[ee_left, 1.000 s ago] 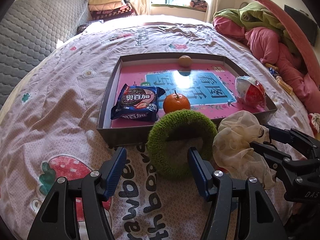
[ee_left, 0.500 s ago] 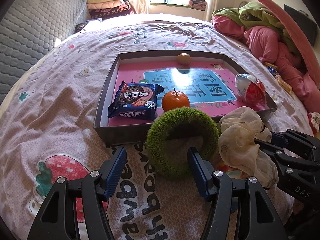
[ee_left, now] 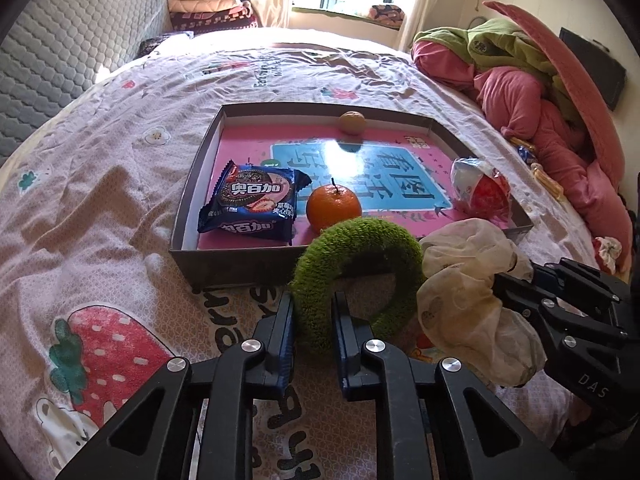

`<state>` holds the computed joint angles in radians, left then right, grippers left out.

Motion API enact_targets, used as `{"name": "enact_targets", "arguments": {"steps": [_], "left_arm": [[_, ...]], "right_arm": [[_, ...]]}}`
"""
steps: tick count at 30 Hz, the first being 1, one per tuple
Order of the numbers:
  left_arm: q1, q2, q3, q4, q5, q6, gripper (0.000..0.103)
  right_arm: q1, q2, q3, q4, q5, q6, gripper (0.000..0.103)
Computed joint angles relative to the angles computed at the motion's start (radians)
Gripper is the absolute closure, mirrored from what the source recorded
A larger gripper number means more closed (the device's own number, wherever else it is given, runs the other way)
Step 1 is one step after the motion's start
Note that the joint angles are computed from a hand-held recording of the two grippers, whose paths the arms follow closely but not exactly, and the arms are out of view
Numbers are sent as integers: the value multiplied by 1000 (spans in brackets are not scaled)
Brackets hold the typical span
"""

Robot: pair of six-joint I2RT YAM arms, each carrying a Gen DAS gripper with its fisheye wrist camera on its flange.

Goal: Organize objects
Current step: 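Grasp the green fuzzy ring with the left gripper while the right gripper grasps the cloth bag, then lift the green ring and cloth bag and carry them over the tray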

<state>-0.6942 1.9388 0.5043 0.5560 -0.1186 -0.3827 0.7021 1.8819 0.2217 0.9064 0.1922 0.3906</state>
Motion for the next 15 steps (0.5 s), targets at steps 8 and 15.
{"name": "enact_targets", "arguments": {"steps": [8, 15], "left_arm": [[-17, -55, -43, 48, -46, 0, 87], [-33, -115, -84, 82, -104, 12, 87]], "right_arm": [[4, -19, -23, 33, 18, -16, 81], [23, -41, -43, 69, 64, -35, 81]]}}
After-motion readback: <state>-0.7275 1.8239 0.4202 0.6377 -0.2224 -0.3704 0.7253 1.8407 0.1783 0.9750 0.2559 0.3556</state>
